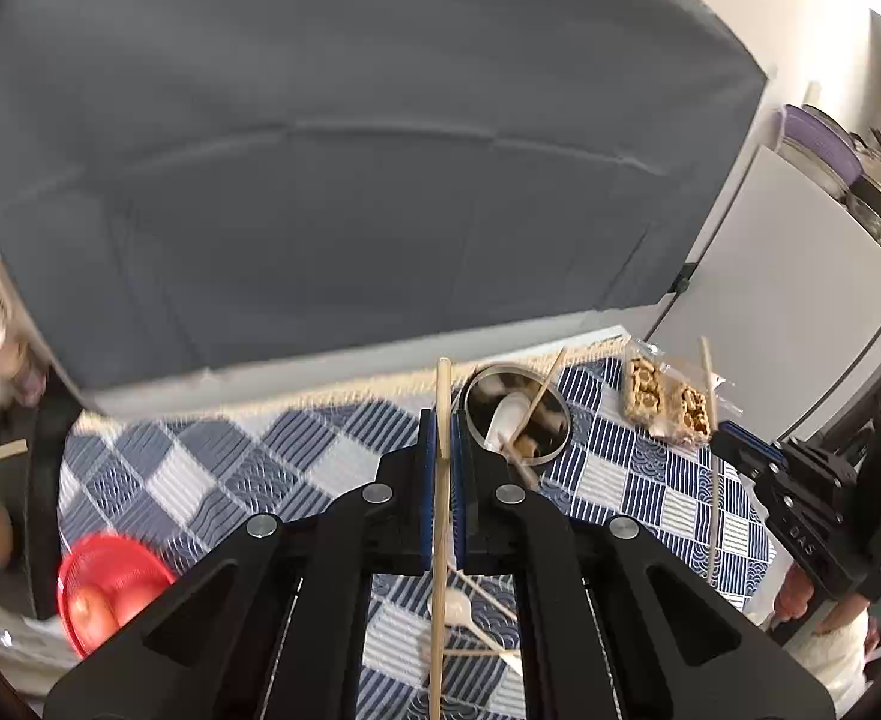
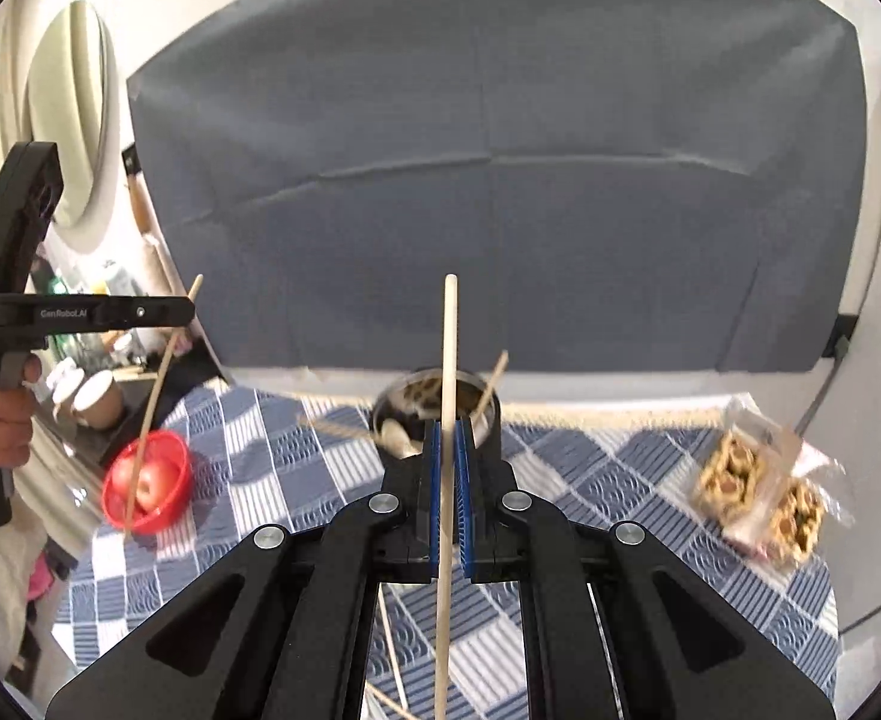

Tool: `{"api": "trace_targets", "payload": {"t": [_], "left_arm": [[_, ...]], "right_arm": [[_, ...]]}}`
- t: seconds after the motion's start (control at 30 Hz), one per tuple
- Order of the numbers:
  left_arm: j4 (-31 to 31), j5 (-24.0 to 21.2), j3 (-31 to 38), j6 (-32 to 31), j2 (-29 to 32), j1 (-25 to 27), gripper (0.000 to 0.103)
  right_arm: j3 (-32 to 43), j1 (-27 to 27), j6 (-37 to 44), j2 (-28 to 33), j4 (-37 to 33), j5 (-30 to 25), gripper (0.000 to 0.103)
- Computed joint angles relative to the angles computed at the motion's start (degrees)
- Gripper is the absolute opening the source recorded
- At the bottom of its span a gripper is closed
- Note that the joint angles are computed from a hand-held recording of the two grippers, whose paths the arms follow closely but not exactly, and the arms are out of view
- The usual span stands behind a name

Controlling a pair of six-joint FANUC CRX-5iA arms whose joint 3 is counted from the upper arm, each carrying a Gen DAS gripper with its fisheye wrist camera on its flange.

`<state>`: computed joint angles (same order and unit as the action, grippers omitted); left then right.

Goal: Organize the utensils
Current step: 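Lift both chopsticks upright and carry them over the black holder, then lower both chopsticks into the black holder and open both tools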

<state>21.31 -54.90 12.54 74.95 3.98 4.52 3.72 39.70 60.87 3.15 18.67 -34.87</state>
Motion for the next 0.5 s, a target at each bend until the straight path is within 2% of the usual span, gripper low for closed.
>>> {"api": "trace_targets", "payload": {"t": [0.17, 0.33, 0.37, 0.5], "left_arm": [[-3.33, -0.38, 6.78, 0.57, 3.26, -1.94, 0.005], [0.00, 1.89, 11.16, -2.36, 6.99, -2.84, 0.005], [0.08, 2.39, 11.85, -2.40, 7.66, -3.00, 0.005], [1.72, 2.06, 16.78, -2.77, 12.26, -3.73, 0.005]], "right_arm": [[5.14, -2.07, 5.56, 3.21, -4.92, 2.81, 0.005], [9.74, -4.32, 11.53, 6.31, -11.17, 4.62, 0.005], [11.54, -5.08, 13.96, 7.33, -14.19, 4.40, 0.005], [12.87, -5.83, 15.56, 8.85, -16.04, 6.80, 0.005]]}}
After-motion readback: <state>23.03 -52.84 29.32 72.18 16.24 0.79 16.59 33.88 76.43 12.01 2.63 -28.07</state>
